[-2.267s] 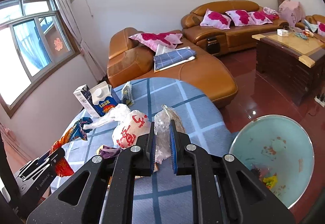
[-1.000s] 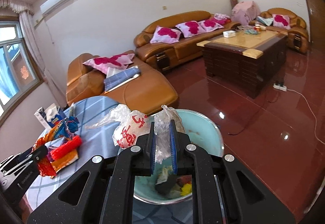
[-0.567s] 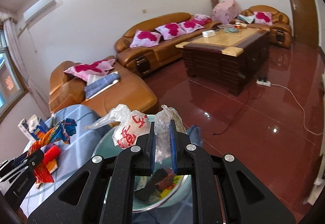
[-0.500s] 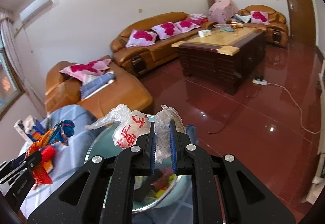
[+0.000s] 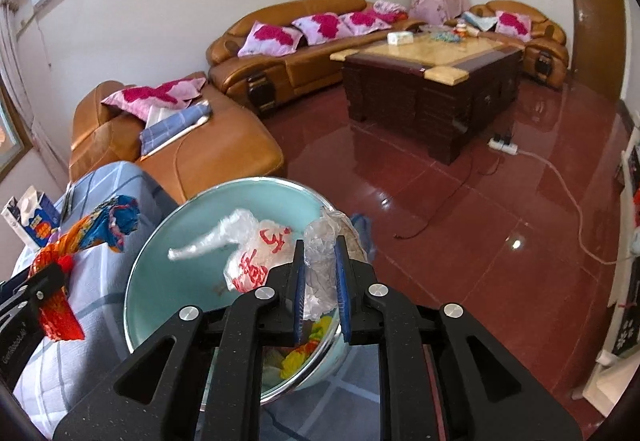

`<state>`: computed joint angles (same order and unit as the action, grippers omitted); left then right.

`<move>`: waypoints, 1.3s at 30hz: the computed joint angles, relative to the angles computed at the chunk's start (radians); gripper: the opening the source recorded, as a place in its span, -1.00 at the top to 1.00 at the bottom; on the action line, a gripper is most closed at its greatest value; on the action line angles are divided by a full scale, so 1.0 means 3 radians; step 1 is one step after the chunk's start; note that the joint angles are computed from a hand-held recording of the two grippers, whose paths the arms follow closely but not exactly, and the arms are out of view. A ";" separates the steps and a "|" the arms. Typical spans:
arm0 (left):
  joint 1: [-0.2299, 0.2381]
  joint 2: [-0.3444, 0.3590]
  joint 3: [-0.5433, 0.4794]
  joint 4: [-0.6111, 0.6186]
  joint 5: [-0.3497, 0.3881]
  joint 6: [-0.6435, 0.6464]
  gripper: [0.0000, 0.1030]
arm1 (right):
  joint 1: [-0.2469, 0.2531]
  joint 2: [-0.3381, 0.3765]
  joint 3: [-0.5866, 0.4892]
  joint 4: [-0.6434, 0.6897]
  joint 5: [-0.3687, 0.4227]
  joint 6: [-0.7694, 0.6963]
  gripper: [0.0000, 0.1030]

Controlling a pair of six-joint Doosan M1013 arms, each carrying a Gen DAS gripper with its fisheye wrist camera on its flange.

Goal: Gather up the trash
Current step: 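Open the right gripper over the bucket while the left releases the red foil bag there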

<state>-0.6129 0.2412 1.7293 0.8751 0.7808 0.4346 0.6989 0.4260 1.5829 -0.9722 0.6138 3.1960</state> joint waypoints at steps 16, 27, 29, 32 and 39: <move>-0.0031 0.0103 -0.0103 -0.0139 -0.0037 0.0196 0.46 | 0.0007 -0.0124 0.0142 -0.0456 0.0101 0.0694 0.61; -0.0078 0.0186 -0.0179 -0.0152 -0.0061 0.0297 -0.08 | -0.0013 -0.0149 0.0170 -0.0477 0.0123 0.0809 0.60; -0.0079 0.0186 -0.0181 -0.0155 -0.0063 0.0306 -0.14 | -0.0016 -0.0157 0.0180 -0.0486 0.0122 0.0836 0.60; -0.0088 0.0172 -0.0165 -0.0103 -0.0063 0.0262 -0.24 | -0.0017 -0.0161 0.0185 -0.0491 0.0122 0.0839 0.58; -0.0073 0.0105 -0.0107 0.0042 -0.0023 0.0054 -0.43 | 0.0001 -0.0173 0.0179 -0.0566 0.0154 0.0866 0.30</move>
